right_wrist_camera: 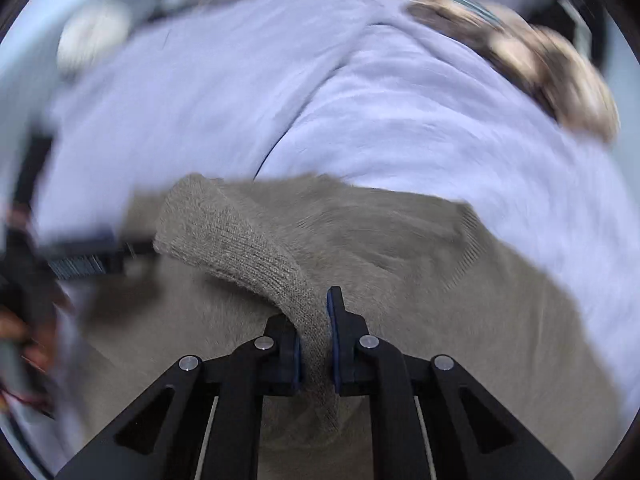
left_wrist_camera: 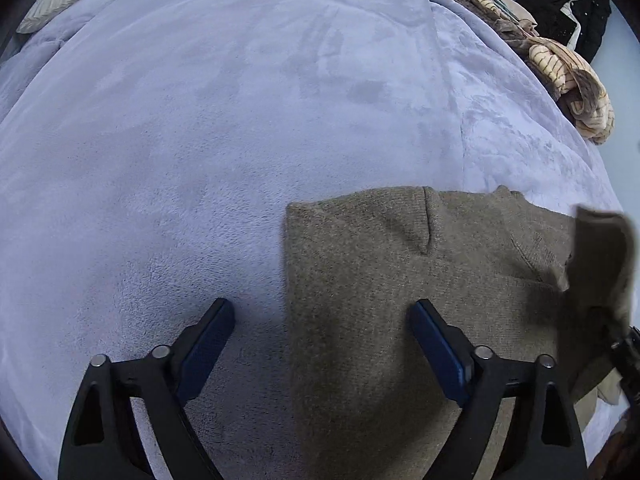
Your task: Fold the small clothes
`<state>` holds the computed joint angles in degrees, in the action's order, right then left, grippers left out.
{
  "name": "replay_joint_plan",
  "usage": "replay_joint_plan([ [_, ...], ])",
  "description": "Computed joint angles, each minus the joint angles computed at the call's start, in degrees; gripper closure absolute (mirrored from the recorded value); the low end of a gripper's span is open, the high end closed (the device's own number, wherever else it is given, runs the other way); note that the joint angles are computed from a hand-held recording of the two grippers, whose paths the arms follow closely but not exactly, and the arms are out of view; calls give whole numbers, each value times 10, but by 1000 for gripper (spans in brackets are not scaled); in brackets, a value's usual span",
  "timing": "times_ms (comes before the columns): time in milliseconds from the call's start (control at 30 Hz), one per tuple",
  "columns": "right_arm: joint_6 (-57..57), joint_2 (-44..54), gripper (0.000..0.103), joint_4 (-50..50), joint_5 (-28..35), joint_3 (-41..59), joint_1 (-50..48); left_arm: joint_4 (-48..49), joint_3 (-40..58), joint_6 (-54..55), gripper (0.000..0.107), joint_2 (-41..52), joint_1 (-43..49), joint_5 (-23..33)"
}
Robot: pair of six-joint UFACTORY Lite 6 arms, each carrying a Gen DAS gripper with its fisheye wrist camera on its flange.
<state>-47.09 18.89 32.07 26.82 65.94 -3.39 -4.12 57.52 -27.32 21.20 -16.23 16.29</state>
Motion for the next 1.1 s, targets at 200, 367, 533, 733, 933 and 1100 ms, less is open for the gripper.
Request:
replay_joint_plan([
  [200,17,110,57,159,193,72,-275,-27,37,34,80,17,-11,27],
  [367,27,151,47,202,225,68,-309,-51,15,86,92,-29,-5,21],
  [533,8,142,97,230,236,62,-273,-177,-14,272,93,-45,44,14],
  [733,74,136,96,129,121,33,-239,-254,-44,346,92,-45,66,-2],
  [933,57,101,56,181,228,4,-265,44,-108,62,25,-172,41,5],
  [1100,-26,85,55,331,313,-126,-113,56,-152,32,25,-238,41,45],
])
